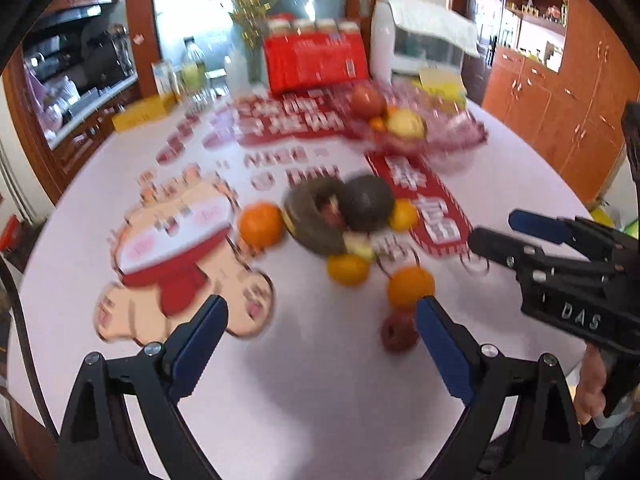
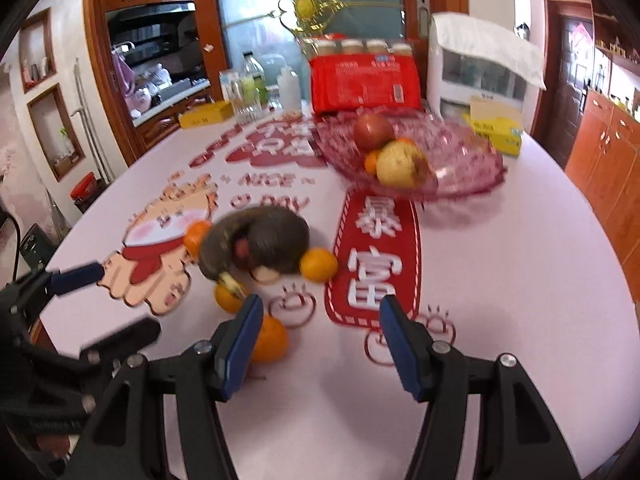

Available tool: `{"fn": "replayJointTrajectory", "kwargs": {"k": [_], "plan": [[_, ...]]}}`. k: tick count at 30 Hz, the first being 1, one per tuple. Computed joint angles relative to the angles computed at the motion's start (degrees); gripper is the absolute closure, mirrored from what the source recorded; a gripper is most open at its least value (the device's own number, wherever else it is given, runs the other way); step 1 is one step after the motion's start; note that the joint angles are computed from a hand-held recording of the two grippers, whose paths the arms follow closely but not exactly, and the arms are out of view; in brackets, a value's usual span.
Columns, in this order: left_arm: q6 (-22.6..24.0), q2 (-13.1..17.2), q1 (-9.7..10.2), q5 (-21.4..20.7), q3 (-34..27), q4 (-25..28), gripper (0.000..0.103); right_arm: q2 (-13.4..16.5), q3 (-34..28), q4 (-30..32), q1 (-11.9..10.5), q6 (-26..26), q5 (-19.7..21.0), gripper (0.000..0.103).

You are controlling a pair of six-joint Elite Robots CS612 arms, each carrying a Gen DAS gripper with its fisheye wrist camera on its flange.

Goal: Organize fruits
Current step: 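Grasp the lychee with the left gripper while the right gripper grasps a mandarin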

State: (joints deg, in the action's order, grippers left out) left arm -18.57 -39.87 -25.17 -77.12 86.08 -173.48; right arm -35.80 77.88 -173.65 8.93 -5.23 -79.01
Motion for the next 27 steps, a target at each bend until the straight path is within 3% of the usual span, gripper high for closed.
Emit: {"fn": "replayJointTrajectory", "kwargs": {"k": [11,14,19,25,27], "plan": [[-1.7,2.4,-0.44,-5.7,-1.4,0.9,0.01,1.0,1.1,1.9,-1.1,5.1,0.5,0.042],[-1.9,3.0,-0.3,-8.1,-2.2,1.7,0.02,1.0,1.2,1.4,-1.2,5.4,0.6,0.042],[-2.3,3.9,0.11,-11.4,-3.6,3.9,0.053,1.0,1.1,1.2,-1.2,5.3,1.1,0.042],[-3.2,4.2,0.76,-13.9,-3.4,1.8,0.074,1.2,0.9,1.9,-1.2,4.5,2.8,0.042],[-3.1,4.1,0.78,-13.5,-3.0,1.2,0.074,1.2,0.8,2.1,-1.1,4.0,3.4,0.042]]}}
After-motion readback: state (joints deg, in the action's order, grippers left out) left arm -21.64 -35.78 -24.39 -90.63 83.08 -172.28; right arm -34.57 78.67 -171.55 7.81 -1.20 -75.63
